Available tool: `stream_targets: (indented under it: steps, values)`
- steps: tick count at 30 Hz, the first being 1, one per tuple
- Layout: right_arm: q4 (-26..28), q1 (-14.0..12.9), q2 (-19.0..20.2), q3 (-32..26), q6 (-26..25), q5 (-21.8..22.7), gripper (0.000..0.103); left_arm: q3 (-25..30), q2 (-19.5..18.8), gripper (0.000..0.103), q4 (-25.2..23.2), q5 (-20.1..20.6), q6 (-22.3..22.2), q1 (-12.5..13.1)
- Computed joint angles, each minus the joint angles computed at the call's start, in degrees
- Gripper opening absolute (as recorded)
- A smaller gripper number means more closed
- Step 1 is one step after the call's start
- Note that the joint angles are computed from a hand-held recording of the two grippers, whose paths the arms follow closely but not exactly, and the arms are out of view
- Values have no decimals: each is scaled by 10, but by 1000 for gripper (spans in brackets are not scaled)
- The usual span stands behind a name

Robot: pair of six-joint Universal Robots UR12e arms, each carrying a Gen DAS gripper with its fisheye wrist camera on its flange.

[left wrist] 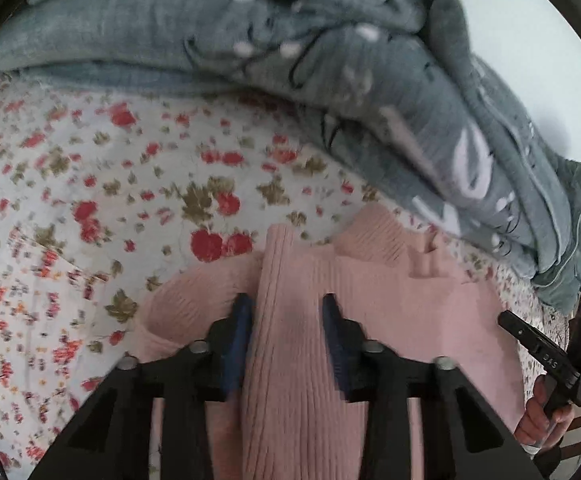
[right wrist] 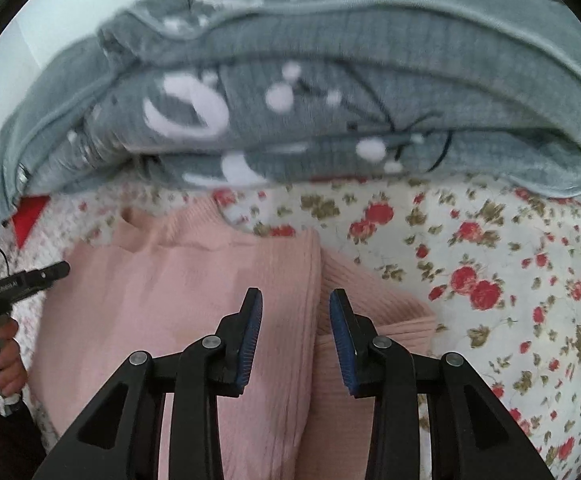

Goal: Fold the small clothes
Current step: 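Lower the hem onto the collar and open both tools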

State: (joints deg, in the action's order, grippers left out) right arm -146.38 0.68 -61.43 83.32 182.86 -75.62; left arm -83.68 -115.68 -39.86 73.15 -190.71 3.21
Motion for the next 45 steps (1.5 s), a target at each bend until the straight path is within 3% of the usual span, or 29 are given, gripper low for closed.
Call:
stream_targets:
  steps: [2,3,6,8,10,14,17,20,24,28,30,32,33,34,38,45]
  values:
    - [19,3,7,-8,-9,-6,7,2,-4,7,-8,5,-3,0]
    - [20,4,9,-8,-15,-8,6,1,-5,7,-9,0,-2,2]
    - [-25,5,-1,11,-23,-14,5,-19,8,7,20,-17,-13,11]
    - [-53,-9,-12,28,6,31,5,-31,17,7,33,-32,-19,17]
    - [-50,-16,-14,31,19,52,5,-27,16,7,17,-16,-8,15]
    - [5,3,6,6,-13,-22,6,-8,2,9,-11,15,-10,5]
    - [-5,11,2,6,-36,-55,9,-8,4,11,-11,14,-3,5]
    - [-23,8,-8,11,-26,-55,13,-11,11,19,-8,3,6,9]
    - [-66,14,-9,10,-32,-67,13,-10,15,23,30,32,32,-1]
    - [-44,23,3,-6,-70,-46,13,3,2,23,29,-37,77,-2]
    - [-29,29,16,-16,-84,-60,12,11,-6,23,12,-29,83,-6]
    - [-5,28,25,-22,-63,-86,9,19,-15,23,-9,8,81,-11]
    - [-17,23,25,-17,-49,-69,8,19,-18,19,-14,12,74,-10]
    - [-19,21,24,-16,-40,-63,6,14,-17,14,-4,3,61,-6]
    - [-22,26,13,-10,-38,-105,5,2,-6,13,12,-23,36,4]
    - [-75,16,-48,62,-7,-103,17,-58,47,29,45,0,35,7]
